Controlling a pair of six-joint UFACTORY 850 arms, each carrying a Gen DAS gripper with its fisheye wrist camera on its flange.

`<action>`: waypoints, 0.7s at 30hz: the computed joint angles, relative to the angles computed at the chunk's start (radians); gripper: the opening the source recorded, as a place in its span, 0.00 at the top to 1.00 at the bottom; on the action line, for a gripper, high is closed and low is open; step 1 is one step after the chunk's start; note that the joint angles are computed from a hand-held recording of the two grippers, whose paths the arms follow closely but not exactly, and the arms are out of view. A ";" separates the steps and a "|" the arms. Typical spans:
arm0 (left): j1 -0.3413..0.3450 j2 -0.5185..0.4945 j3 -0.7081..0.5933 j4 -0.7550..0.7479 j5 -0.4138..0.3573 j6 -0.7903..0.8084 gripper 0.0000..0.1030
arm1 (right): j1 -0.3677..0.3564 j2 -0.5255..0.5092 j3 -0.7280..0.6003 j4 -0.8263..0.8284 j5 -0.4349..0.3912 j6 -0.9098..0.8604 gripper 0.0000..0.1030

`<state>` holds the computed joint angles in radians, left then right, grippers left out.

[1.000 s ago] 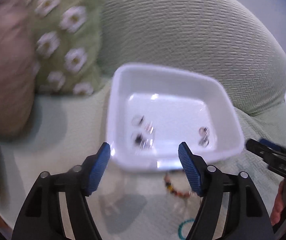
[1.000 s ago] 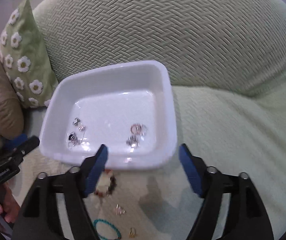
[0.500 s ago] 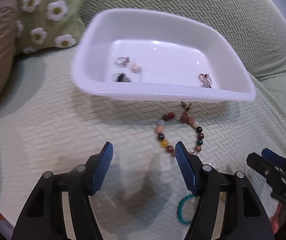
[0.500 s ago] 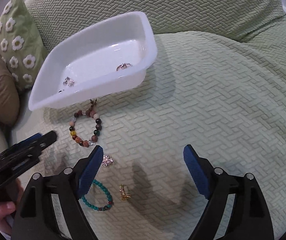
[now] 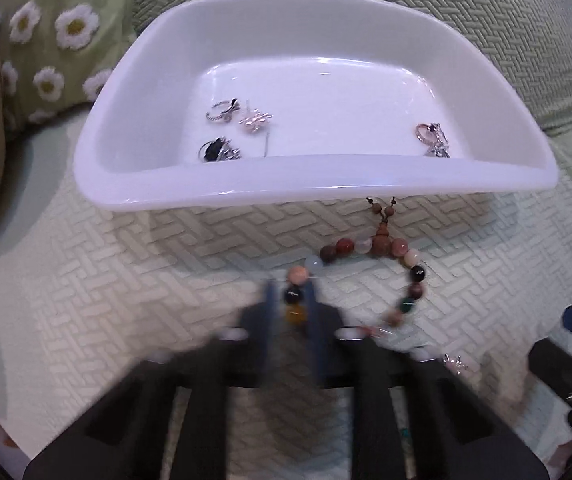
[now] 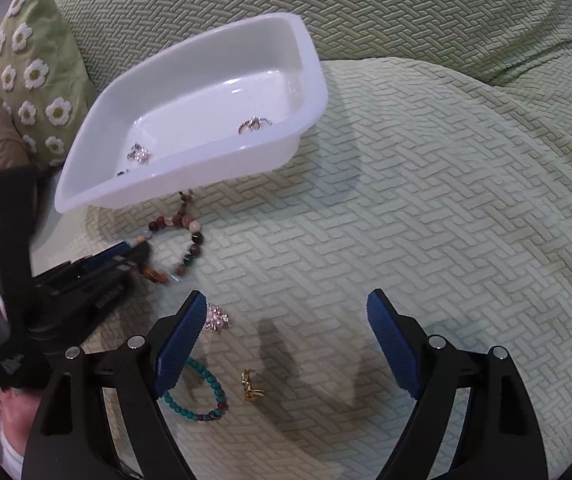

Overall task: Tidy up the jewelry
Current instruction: 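Grasp the multicolour bead bracelet with the left gripper while the right grasps a silver charm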

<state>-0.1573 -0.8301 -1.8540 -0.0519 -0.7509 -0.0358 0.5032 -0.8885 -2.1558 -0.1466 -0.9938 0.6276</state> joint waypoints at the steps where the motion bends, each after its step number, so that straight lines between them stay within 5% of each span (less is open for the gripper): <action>1: 0.008 0.000 -0.003 -0.033 -0.008 0.017 0.91 | 0.002 -0.004 -0.005 -0.001 -0.003 -0.005 0.21; 5: 0.034 0.014 0.001 -0.108 -0.048 0.059 0.91 | 0.015 -0.039 -0.046 0.022 -0.017 -0.060 0.22; 10: 0.054 0.073 0.055 -0.111 -0.018 0.080 0.91 | 0.023 -0.125 -0.160 0.075 -0.087 -0.113 0.45; 15: 0.062 0.064 0.037 -0.094 -0.047 0.053 0.91 | 0.042 -0.218 -0.300 0.050 -0.167 -0.137 0.51; 21: 0.069 0.065 0.039 -0.112 -0.054 0.075 0.91 | 0.054 -0.230 -0.314 -0.017 -0.183 -0.120 0.84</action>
